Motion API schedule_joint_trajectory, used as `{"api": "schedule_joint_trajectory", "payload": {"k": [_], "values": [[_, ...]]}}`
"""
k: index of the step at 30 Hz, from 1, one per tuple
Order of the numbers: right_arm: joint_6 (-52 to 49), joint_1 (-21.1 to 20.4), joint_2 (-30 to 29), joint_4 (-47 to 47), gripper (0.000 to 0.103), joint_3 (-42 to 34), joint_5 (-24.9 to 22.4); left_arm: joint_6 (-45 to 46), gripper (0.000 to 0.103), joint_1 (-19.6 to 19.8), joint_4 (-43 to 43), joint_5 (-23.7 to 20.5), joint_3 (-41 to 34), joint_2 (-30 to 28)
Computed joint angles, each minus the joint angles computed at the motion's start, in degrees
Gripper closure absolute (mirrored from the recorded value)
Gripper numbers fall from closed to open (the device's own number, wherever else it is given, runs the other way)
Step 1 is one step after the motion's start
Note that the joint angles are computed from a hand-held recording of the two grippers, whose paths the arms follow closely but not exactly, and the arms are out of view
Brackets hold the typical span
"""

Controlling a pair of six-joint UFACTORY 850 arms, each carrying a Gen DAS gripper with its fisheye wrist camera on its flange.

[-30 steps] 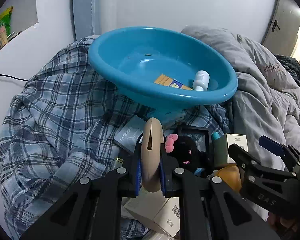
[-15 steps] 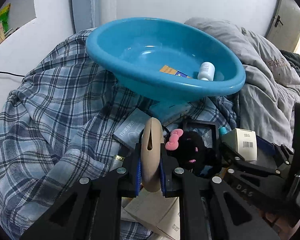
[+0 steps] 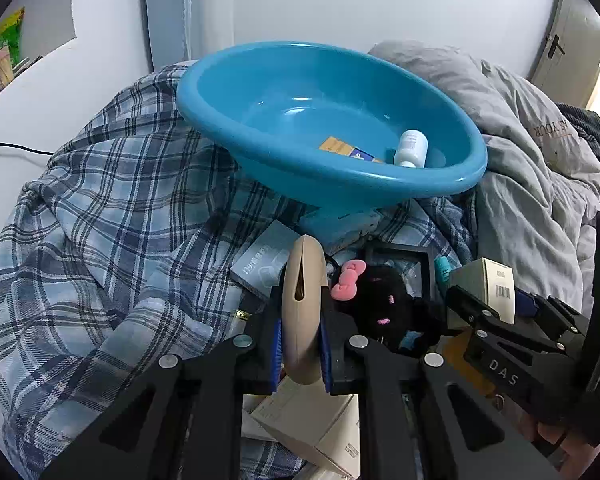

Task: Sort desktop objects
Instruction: 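Lower the right tool onto the white barcode box and close on it, then carry the beige disc and white box up over the blue basin with both tools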

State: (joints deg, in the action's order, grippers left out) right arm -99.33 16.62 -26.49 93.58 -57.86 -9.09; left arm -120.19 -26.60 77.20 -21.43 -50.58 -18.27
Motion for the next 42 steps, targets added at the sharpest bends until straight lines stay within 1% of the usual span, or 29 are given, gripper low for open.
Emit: {"api": "schedule_joint_trajectory", "payload": {"k": [2,6,10,14,18,21,25,28,31,39,42], "values": [[-1.4,-0.5,0.5,1.9,0.048,0.4,-1.1,-0.8,0.087,-0.2,0.7,-0.3,0.2,0.2],[-2.6,-1.4,1.4,4.0,0.048,1.2,-3.1,-2.8,0.087,-0.7,2.7,-1.3,0.8,1.0],[-6.6,-2.1,2.6,8.6,0.048,1.9,-4.7,-7.0,0.087,-1.5,7.3,-2.8,1.9,2.4],[-16.2,-2.7,4.7,18.7,0.048,3.5,-7.4,-11.7,0.087,-2.0,11.9,-3.7,3.1,4.2],[-27.7,-2.6,7.2,29.2,0.049,5.5,-9.8,-13.8,0.087,-2.8,14.5,-5.6,3.7,5.7],[-33.0,-2.8,9.3,33.3,0.049,7.1,-12.5,-14.8,0.087,-3.6,15.5,-7.1,4.2,7.2],[-40.0,-2.6,12.6,39.2,0.049,9.1,-14.5,-13.5,0.087,-5.2,14.9,-10.2,4.3,9.2],[-42.2,-2.2,14.5,41.1,0.049,9.5,-14.6,-10.8,0.087,-5.7,13.4,-11.1,3.8,10.2],[-41.9,-2.1,16.0,41.2,0.049,9.5,-14.9,-10.0,0.087,-6.0,13.0,-11.7,3.5,11.3],[-43.2,-1.7,19.3,43.0,0.049,8.3,-14.7,-5.1,0.087,-7.2,11.1,-17.1,2.2,14.0],[-46.1,-1.4,20.9,45.7,0.049,7.7,-14.7,-5.2,0.087,-7.5,12.2,-20.4,1.7,15.2]]}}
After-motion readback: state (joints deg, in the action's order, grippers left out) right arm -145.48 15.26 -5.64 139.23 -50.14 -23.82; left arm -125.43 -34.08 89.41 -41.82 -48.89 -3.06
